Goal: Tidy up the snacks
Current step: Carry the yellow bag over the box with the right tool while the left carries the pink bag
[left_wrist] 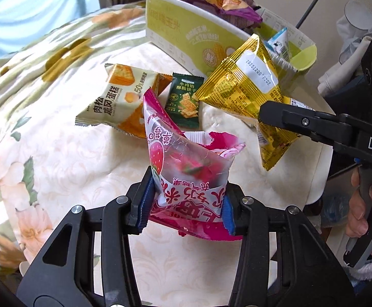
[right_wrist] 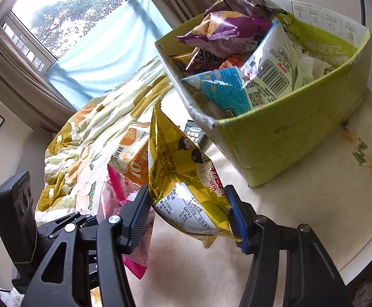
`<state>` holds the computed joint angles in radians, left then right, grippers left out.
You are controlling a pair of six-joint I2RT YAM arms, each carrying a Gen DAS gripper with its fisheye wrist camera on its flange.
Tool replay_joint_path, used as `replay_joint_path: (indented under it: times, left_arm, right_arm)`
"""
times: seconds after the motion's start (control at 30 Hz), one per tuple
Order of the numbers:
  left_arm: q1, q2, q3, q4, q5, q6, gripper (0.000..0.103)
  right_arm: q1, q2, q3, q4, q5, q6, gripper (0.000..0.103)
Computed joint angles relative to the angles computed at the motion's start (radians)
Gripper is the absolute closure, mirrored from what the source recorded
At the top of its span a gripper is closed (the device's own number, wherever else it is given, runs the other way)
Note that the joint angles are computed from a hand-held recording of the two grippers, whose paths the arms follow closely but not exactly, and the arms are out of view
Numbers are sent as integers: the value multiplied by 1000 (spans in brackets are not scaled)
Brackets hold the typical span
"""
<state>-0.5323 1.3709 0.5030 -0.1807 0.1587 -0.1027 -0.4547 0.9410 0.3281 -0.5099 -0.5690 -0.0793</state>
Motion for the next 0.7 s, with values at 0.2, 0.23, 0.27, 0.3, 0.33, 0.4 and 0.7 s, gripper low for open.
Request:
replay_joint_path:
  times: [0.2,0.23,0.27,0.3,0.33,0.4,0.7]
  left_arm:
    - [-6,-224,36,-177,-20,-59,62]
    - [-7,-256,48,-206,-20,-65,62]
    - [-12,-275,67,-230,-29,-71,62]
    - [-17,-285,88,-250,-41,-74,62]
    - [-28,-292,108,-263,-57,-81,62]
    - [-53,-300,148,-280,-86,-109,62]
    - [-242,-37,470,-247,-254,-294,62]
  right_arm:
    - [-79,-145,112,-272,-58,-110,50]
    - [-100,-158,136,-316,-74,-137,50]
    - [-99,-176,147,-336,-83,-136,50]
    - [-142,-170,178,-380,-110,-181,50]
    - [-166,-171,201,-409,-130,-205,50]
    - [-185,-168,240,-424,-146,-209,50]
    - [-469,152,541,-551,-320,-521,50]
